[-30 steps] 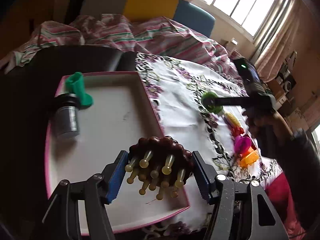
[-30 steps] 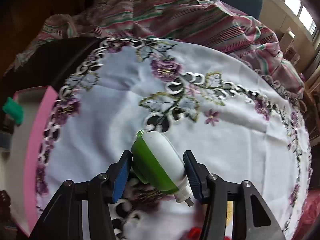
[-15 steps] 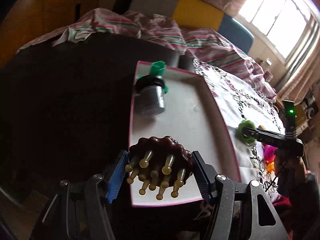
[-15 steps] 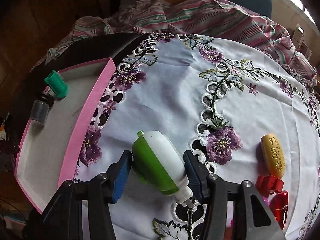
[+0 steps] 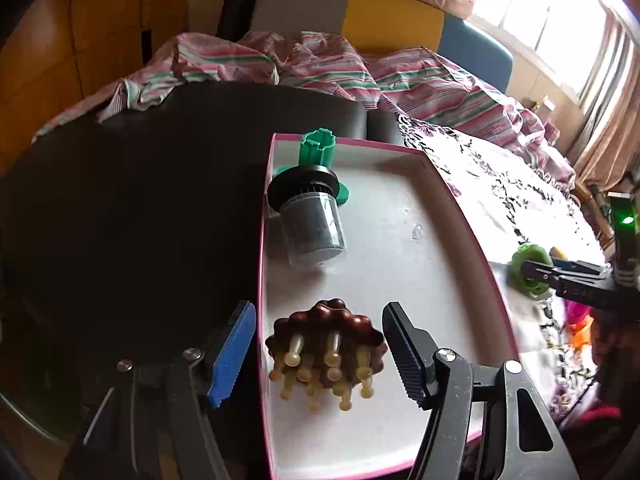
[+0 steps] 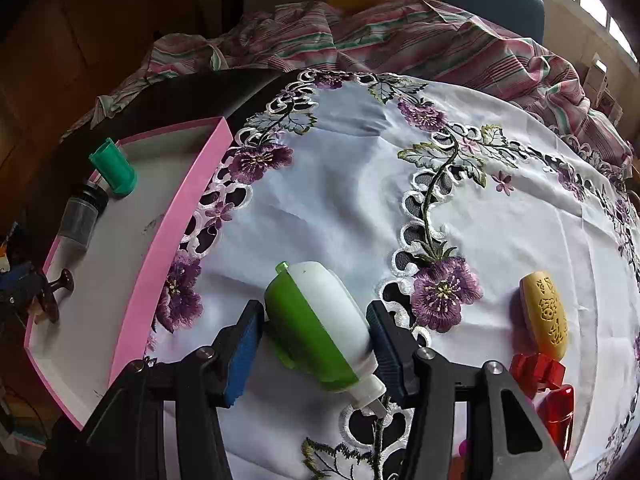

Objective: Organize rigid objects
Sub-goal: 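Carry the brown brush into the tray with the left gripper while the right gripper grasps the green-white plug device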

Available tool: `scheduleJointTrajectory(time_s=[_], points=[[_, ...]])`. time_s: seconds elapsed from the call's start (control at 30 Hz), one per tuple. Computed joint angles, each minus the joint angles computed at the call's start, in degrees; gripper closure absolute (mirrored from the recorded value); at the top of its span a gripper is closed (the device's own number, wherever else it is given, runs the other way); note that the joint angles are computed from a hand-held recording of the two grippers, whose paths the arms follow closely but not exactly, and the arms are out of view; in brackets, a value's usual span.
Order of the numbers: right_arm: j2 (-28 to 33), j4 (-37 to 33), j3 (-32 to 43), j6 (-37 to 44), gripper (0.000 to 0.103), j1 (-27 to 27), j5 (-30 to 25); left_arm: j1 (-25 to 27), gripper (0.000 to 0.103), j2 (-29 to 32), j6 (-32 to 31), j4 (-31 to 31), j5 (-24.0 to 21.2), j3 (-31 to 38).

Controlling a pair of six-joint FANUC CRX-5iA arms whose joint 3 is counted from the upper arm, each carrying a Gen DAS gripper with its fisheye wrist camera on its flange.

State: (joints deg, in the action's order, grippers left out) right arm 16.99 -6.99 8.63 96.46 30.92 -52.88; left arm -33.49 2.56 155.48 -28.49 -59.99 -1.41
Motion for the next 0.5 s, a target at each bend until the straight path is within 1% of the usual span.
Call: scheduleJointTrajectory(time_s=[0.13,0.23,0.27,0.33,0.43,0.5], points=[[0.1,0.0,0.1,0.4,0.049,0.0,-0.2,-1.1,0.036,0.5,1.4,-1.3,-1.9,0.8],[0.5,-1.3,1.1,0.4,0.049,-0.6,-1.1,-3.7,0.027,0.4,5.5,-5.2,-5.2,2.0],[0.6,-1.7,1.3,0.4,0.049,-0.8,-1.3,-4.9,0.023,0.4,7.4,-7.2,-7.0,2.7],[0.8,-2.3,1.7,0.6,0.049,-1.1,-1.8,-6.6,0.019,0.7,8.8,-9.5,-9.9,3.8],[1.1,-3.1,2.3,0.8,0.049,-1.3,-2.7,-8.0,0.018,0.9,9.3,-10.9,-12.9,4.8],[0.9,-2.4,1.8,0.6,0.049,-0.9,-2.2,-8.9,0.018,0.9,10.4,-12.0,-14.5,5.2]])
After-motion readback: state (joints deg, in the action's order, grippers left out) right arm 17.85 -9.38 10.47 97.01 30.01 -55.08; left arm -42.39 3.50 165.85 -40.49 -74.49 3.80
